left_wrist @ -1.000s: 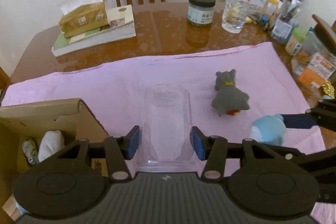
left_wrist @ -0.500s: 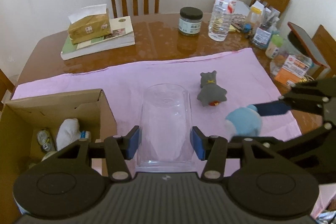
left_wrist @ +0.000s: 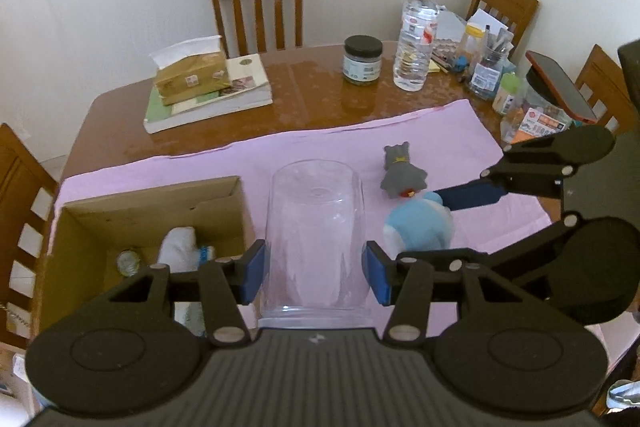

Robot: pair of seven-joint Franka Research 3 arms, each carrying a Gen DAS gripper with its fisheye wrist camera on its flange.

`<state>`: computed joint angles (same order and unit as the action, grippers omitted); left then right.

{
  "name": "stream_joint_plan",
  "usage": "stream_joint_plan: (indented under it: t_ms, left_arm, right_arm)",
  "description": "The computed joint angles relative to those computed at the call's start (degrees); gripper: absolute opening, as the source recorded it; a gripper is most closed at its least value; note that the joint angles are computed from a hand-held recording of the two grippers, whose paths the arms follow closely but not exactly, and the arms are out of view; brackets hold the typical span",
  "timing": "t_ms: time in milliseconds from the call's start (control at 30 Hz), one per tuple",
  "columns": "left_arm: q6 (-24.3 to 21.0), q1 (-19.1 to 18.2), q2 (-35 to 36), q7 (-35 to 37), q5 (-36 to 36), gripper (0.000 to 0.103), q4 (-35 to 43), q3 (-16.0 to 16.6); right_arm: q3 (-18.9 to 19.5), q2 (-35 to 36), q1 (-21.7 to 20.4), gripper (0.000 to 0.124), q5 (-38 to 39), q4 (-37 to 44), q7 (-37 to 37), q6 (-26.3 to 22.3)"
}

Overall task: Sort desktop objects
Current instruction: 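Carry the clear cup and blue toy over the cardboard box, then open both grippers to drop the cup and blue toy into the box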

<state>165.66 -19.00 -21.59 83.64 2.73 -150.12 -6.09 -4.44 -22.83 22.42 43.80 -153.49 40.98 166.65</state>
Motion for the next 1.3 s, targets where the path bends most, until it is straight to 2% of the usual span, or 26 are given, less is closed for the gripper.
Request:
stream_joint_plan:
  t_ms: [167,267,733,967,1133,1233,1300]
  left_arm:
    - [-1.29,0.90,-3.17,0.40,0.23,0.051,-1.91,1.22]
    - [-1.74,3.08,-5.05,0.07,2.06,0.051,-3.13,0.74]
    - [-3.31,8.45,-8.98,2.29,3.73,0.051,-6.64,4.60]
    - [-2.90,11.84,-7.51,3.62,4.67,0.052,-6.26,5.44]
    - [-2.04,12.89,-4.55,5.03,4.41,0.052,-4.72,5.95]
    - [-1.13,13.19,-2.63,5.69,3.89,0.052,-3.62,6.12]
    - [-0.81,13.33,-1.39,5.91,3.42,0.052,-2.76,6.11]
  right_arm:
    - [0.66,0.09,1.67,0.058,0.59,1.04,-0.25,-0.43]
    - [1.27,0.45,2.33,0.058,0.63,1.80,-0.27,-0.85]
    - [4.23,2.68,6.53,0.058,2.72,6.02,-3.00,-4.47]
    - [6.08,5.60,7.70,0.058,4.87,8.76,-4.98,-5.88]
    - [6.69,7.53,8.24,0.059,7.46,10.97,-7.01,-7.87]
    - [7.45,7.83,7.92,0.068,8.75,11.32,-7.96,-8.03]
    - [7.96,7.75,7.26,0.070,8.11,11.27,-7.29,-7.85]
